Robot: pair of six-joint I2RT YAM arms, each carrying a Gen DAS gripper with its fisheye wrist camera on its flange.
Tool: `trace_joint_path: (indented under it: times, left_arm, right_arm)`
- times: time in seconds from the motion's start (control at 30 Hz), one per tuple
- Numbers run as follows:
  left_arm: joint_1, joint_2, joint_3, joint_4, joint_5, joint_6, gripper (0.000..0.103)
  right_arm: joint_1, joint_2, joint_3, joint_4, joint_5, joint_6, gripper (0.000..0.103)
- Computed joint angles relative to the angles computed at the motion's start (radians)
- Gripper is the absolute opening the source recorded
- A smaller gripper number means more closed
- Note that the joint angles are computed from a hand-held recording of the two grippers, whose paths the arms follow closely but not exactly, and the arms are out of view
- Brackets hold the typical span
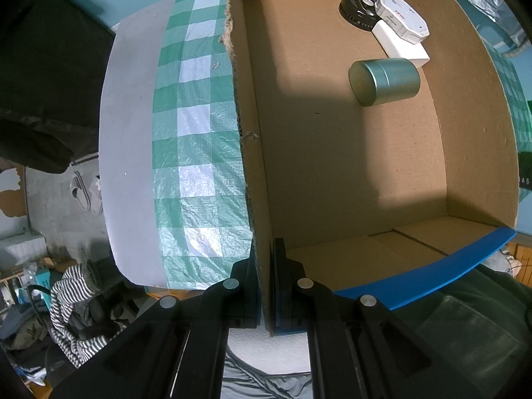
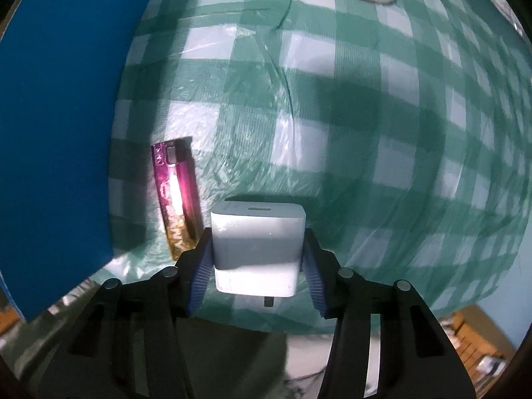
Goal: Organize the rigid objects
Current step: 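Return the right gripper to the table and grasp the small white plug, then carry the white plug into the box and release it beside the tin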
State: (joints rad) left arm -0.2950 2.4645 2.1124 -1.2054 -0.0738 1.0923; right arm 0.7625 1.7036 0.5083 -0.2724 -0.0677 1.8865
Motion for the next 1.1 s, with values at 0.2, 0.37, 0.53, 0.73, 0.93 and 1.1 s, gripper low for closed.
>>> trace_joint_path:
  times: [0.2, 0.37, 0.53, 0.73, 0.93, 1.1]
  left_arm:
    - [-0.003, -0.006, -0.009, 0.004, -0.001, 0.000, 0.005]
    - [-0.004, -0.005, -0.005, 0.000, 0.000, 0.002, 0.005]
    - [-0.003, -0.002, 0.004, -0.004, -0.001, 0.005, 0.005]
    - [-0.002, 0.000, 0.008, -0.006, 0.000, 0.007, 0.005]
    - [-0.002, 0.002, 0.011, -0.010, 0.000, 0.007, 0.005]
    - [-0.003, 0.002, 0.012, -0.010, 0.000, 0.009, 0.005]
  right_arm:
    - [-0.010, -0.025, -0.007, -0.032, 0.028, -0.028, 0.050]
    - [-0.012, 0.025, 0.012, -0.012, 0.033, -0.023, 0.051]
    - [-0.008, 0.052, 0.038, -0.013, 0.037, -0.038, 0.049]
    - [-0.015, -0.049, 0.053, -0.124, 0.058, -0.055, 0.049]
    - [-0.057, -0.151, 0.101, -0.271, 0.085, -0.113, 0.049]
    - [-0.111, -0.227, 0.134, -0.363, 0.103, -0.179, 0.049]
